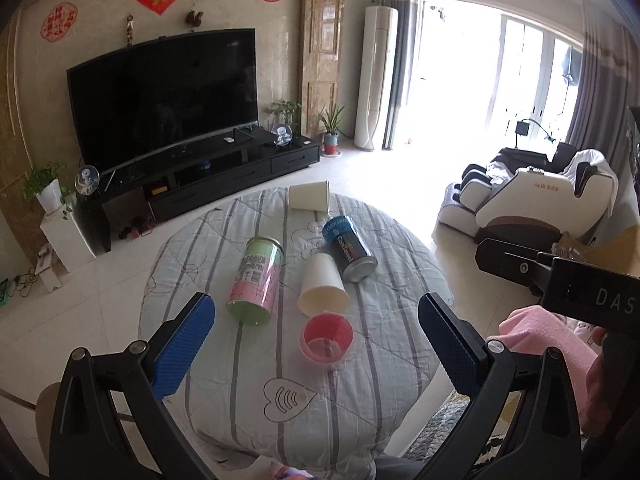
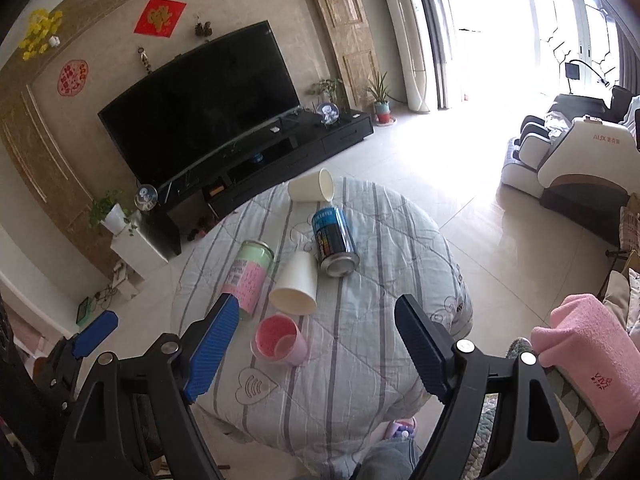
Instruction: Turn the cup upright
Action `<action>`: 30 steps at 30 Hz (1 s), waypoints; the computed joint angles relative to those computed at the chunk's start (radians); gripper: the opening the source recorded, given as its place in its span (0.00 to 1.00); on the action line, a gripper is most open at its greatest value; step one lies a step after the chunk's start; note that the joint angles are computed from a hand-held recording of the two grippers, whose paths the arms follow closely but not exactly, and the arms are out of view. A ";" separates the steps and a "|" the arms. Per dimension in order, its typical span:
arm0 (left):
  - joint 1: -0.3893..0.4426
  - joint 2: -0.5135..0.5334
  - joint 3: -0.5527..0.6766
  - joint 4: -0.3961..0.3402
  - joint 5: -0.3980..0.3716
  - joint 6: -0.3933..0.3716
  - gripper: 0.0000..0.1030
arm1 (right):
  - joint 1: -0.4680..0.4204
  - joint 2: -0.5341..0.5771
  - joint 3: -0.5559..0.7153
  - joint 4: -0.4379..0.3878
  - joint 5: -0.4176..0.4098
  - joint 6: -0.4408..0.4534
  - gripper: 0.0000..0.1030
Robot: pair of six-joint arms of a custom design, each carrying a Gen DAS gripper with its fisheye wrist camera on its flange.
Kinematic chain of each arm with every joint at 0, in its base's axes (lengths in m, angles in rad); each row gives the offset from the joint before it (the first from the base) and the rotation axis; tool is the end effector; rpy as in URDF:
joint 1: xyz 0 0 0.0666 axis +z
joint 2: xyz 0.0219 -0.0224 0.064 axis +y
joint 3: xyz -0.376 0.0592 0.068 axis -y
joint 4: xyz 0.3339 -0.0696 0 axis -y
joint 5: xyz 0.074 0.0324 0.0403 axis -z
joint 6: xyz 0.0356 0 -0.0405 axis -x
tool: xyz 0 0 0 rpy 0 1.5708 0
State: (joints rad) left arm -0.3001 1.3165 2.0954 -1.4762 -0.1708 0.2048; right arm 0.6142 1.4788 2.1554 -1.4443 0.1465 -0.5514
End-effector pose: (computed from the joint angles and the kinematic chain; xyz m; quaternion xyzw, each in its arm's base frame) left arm 0.3019 -0.0875 0.6760 0.0070 0.9035 -0.0304 0.4274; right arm 0.3251 0.2224 0.6443 -0.0002 0.9184 0.1583 0.3625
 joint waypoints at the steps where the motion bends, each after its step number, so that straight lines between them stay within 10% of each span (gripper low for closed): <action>1: 0.000 -0.002 -0.001 -0.004 -0.001 0.002 1.00 | 0.002 -0.001 -0.001 -0.003 0.001 0.000 0.79; 30: -0.037 -0.002 0.020 -0.037 -0.074 0.038 1.00 | 0.012 -0.026 -0.037 -0.029 -0.006 -0.013 0.79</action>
State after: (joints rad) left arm -0.3374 1.3141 2.1155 -1.5132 -0.2448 0.2423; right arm 0.6264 1.4533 2.1185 -1.4731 0.1403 -0.5648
